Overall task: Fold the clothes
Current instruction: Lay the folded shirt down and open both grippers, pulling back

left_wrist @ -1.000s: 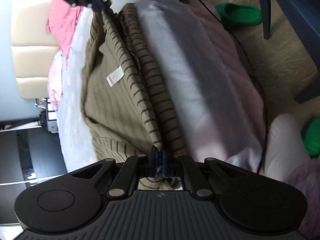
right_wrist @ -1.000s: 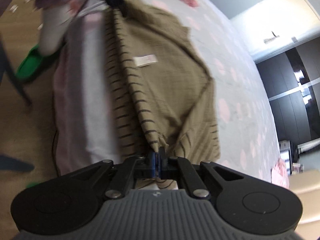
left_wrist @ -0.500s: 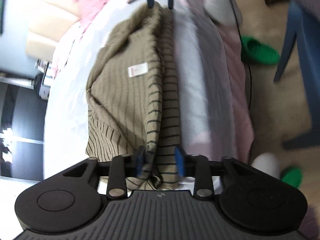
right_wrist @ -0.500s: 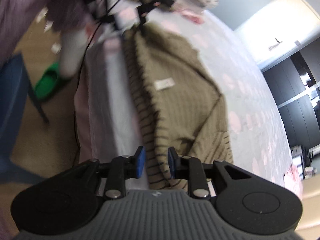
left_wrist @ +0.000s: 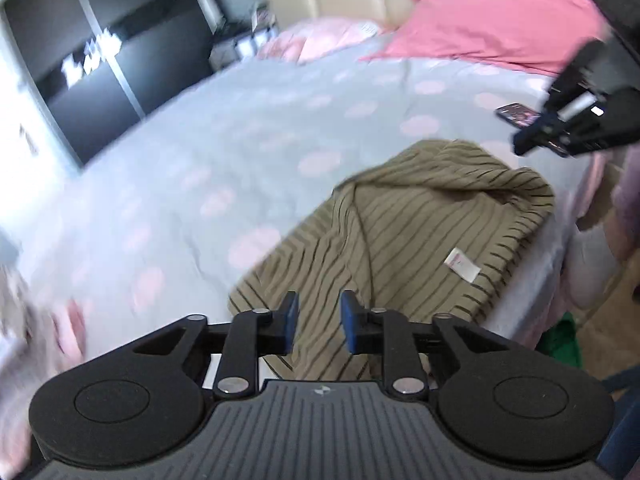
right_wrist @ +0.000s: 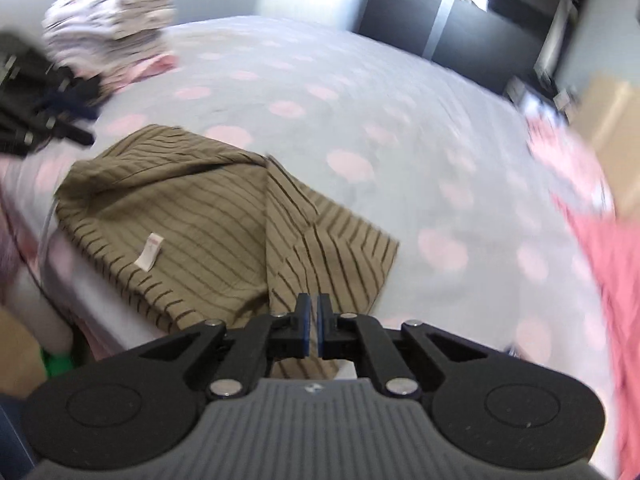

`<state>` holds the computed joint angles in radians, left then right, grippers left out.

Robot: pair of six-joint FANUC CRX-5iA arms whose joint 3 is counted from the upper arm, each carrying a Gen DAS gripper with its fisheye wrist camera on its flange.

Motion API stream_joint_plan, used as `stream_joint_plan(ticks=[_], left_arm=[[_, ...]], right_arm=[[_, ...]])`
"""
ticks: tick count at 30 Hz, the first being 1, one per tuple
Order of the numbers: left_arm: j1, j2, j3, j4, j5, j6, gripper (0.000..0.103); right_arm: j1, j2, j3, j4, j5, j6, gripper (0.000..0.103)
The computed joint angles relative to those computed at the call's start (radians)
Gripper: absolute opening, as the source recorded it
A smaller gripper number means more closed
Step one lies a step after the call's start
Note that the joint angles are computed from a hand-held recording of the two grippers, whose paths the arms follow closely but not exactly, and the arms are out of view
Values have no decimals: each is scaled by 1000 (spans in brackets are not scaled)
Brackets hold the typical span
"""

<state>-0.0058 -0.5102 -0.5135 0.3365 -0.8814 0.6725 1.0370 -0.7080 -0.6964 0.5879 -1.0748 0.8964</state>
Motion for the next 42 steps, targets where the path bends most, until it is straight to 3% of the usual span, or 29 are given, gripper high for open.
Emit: stream_joint_plan(ticks=[5, 9, 19, 21, 24, 28, 35, 42], left_arm=[[7, 78, 32, -52, -105, 31, 11], [-16, 99, 36, -103, -126, 36, 11], [24, 61, 16, -47, -122, 28, 16], [51, 39, 6, -9, -108, 36, 27], [94, 21, -13, 67, -63, 65, 34], [116, 40, -19, 134, 15, 152, 35], [70, 134, 25, 86, 123, 300, 29], [43, 238, 57, 89, 176, 359, 27]], right_arm=[[-42, 48, 34, -138, -15, 53, 4], [-140, 112, 78, -265, -7, 152, 4], [-164, 91, 88, -259, 22, 178, 6], [-173, 74, 79, -227, 59, 131, 6], [-209, 80, 72, -187, 117, 66, 6], [-250, 133, 67, -118, 183, -31, 7], [-307, 242, 91, -93, 288, -151, 7], [-368, 327, 94, -61, 405, -233, 9]])
